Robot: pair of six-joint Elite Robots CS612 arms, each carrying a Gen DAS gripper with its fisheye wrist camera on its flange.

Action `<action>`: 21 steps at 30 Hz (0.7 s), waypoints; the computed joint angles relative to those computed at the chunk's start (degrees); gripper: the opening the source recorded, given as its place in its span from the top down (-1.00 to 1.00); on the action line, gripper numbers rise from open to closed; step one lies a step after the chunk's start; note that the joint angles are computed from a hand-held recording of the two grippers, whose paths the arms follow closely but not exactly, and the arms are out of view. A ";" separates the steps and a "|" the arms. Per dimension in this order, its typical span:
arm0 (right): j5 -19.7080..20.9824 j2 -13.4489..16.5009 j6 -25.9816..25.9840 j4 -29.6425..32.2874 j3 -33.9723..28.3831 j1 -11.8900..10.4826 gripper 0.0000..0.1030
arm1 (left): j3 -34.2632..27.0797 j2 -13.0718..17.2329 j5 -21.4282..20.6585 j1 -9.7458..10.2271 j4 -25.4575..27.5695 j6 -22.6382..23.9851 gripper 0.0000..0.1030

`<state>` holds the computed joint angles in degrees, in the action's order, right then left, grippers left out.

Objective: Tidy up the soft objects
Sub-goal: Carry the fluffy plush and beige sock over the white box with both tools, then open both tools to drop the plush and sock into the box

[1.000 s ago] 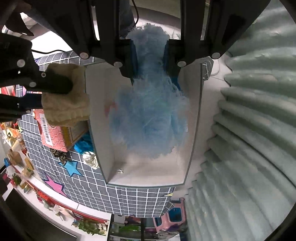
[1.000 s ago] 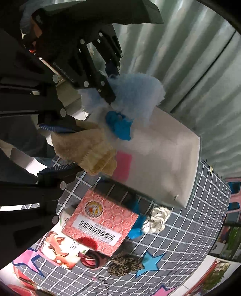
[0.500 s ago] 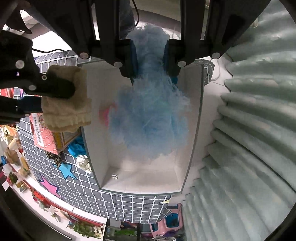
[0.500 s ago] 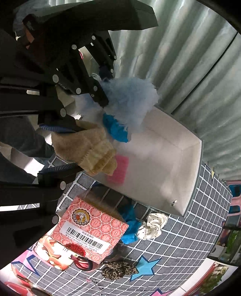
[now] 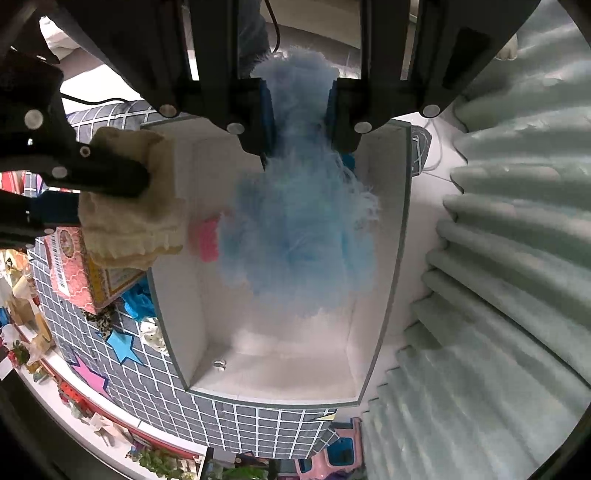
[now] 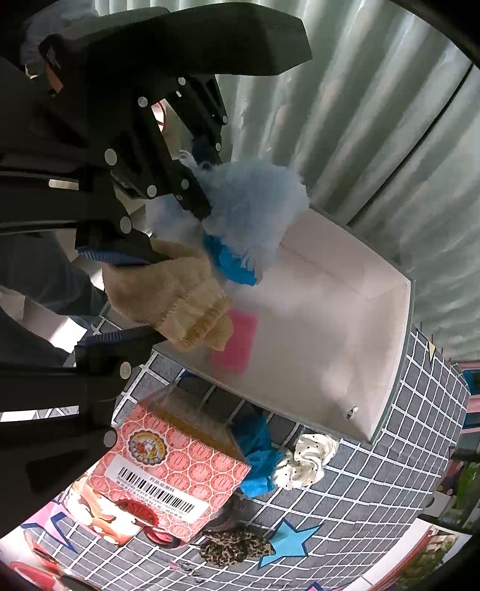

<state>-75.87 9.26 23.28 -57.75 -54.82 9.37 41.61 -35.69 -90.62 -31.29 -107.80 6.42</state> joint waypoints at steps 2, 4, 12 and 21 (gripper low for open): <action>0.12 -0.06 -0.13 -0.05 0.28 0.01 0.38 | -0.09 0.09 0.04 0.01 0.19 -0.03 0.52; 0.43 -0.11 -0.35 0.00 0.53 -0.01 0.38 | -0.13 0.15 0.09 -0.03 0.31 -0.16 0.51; 1.02 -0.05 -0.62 -0.13 0.98 -0.07 0.38 | -0.33 0.42 0.14 -0.07 0.89 -0.51 0.51; 1.33 0.44 -0.44 -1.33 -0.16 -0.24 0.37 | -0.57 0.55 -0.24 0.03 0.33 -1.35 0.32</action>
